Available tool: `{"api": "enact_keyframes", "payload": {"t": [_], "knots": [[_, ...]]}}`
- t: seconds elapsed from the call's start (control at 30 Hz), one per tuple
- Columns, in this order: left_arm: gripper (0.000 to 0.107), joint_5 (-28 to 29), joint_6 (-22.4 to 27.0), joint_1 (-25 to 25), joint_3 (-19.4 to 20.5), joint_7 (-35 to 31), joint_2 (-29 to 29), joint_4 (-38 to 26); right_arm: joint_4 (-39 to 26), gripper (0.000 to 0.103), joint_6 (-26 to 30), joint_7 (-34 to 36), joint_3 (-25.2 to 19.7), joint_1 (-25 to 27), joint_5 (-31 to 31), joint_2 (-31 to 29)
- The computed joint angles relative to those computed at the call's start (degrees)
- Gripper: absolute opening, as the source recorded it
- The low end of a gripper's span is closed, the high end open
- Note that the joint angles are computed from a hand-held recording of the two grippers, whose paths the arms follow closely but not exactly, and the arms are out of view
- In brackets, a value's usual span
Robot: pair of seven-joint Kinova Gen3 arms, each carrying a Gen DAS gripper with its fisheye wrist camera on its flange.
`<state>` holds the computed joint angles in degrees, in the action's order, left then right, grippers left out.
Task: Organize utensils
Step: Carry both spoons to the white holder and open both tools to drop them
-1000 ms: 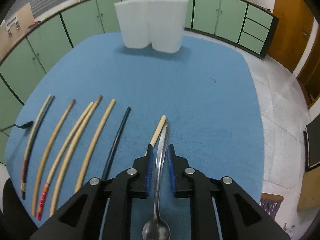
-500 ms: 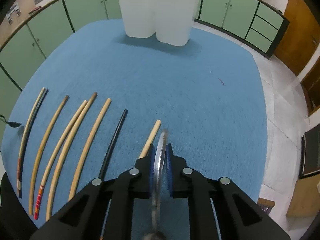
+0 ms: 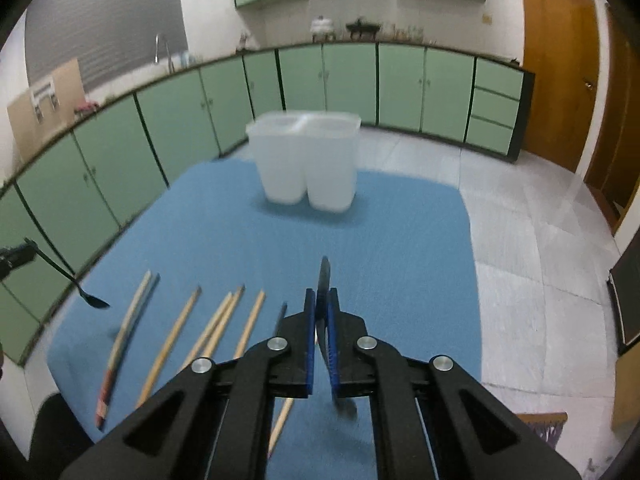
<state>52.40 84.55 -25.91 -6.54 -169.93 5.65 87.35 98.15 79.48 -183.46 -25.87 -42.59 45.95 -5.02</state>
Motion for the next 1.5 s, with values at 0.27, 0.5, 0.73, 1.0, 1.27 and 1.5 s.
{"api": "enact_keyframes", "payload": {"t": [0.27,0.5,0.73,1.0,1.27,1.5], "knots": [[0.009,1.95,-0.54,4.04,3.56,6.1,2.36,-6.38,-5.8,0.003,-0.17,7.8,2.49,1.32,2.49,1.43],[0.002,2.25,-2.5,5.89,5.25,7.48,2.71,-7.28,-5.51,0.002,-4.59,11.43,4.09,3.76,-0.32,1.14],[0.002,1.89,-3.12,7.55,6.57,9.45,3.83,-9.8,-7.1,0.002,-5.87,14.41,4.79,5.24,-2.34,0.89],[0.002,0.41,-7.12,12.41,10.35,17.5,7.91,-20.44,-19.21,0.002,-6.11,27.42,8.7,8.5,-3.13,4.06],[0.002,-7.79,-15.02,20.09,15.46,29.66,15.97,-33.27,-30.82,0.002,-9.06,36.16,13.76,10.6,-3.91,8.58],[0.002,-16.87,-17.96,25.72,17.95,37.56,23.13,-40.98,-31.3,0.002,-13.15,39.65,18.58,12.44,-6.58,11.97]]}}
